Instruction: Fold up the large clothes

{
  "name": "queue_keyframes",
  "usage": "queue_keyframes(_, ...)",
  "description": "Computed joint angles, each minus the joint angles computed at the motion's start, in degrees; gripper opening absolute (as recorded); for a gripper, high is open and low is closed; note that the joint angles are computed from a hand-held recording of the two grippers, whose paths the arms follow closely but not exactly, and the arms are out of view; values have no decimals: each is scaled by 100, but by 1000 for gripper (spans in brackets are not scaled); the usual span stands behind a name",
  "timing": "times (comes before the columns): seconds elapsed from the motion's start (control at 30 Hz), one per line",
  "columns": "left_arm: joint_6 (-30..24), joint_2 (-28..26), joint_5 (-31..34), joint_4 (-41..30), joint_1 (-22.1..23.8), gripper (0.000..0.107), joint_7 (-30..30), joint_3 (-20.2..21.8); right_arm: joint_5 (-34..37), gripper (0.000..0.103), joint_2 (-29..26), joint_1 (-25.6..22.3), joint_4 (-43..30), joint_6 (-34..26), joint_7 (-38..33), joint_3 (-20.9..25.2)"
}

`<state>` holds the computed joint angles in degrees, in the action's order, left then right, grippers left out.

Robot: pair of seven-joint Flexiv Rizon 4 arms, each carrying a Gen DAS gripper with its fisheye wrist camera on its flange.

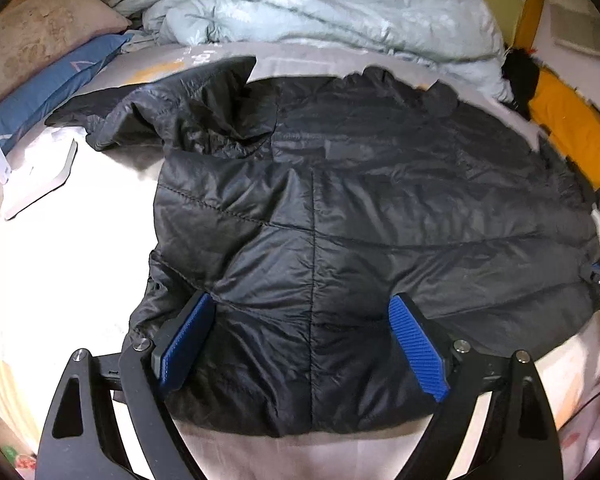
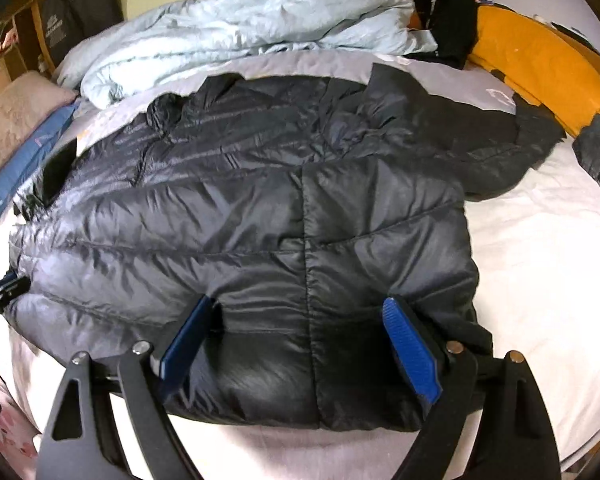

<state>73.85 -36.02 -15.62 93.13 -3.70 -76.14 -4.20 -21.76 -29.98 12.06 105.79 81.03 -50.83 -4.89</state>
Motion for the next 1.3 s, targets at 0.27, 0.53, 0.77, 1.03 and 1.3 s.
queue_keyframes(0.27,1140,191,-358,500,431,89,715,-716,13,86,148,47,203,487,75,-110)
queue_keyframes(0.53,2102,605,-531,891,1256,89,1222,-2014,87,86,577,1047,727,1636,77,-1423)
queue_keyframes(0.77,2159,445,-245,-79,860,90,1007,-1766,574,86,684,1510,165,1652,168,-2351)
queue_keyframes(1.03,1829,-162,-273,-854,507,90,950,-1180,691,86,51,983,-799,1709,211,-2517)
queue_keyframes(1.3,969,-764,-152,-1444,-89,90,369,20,650,78,-713,-553,-1866,475,144,-1225)
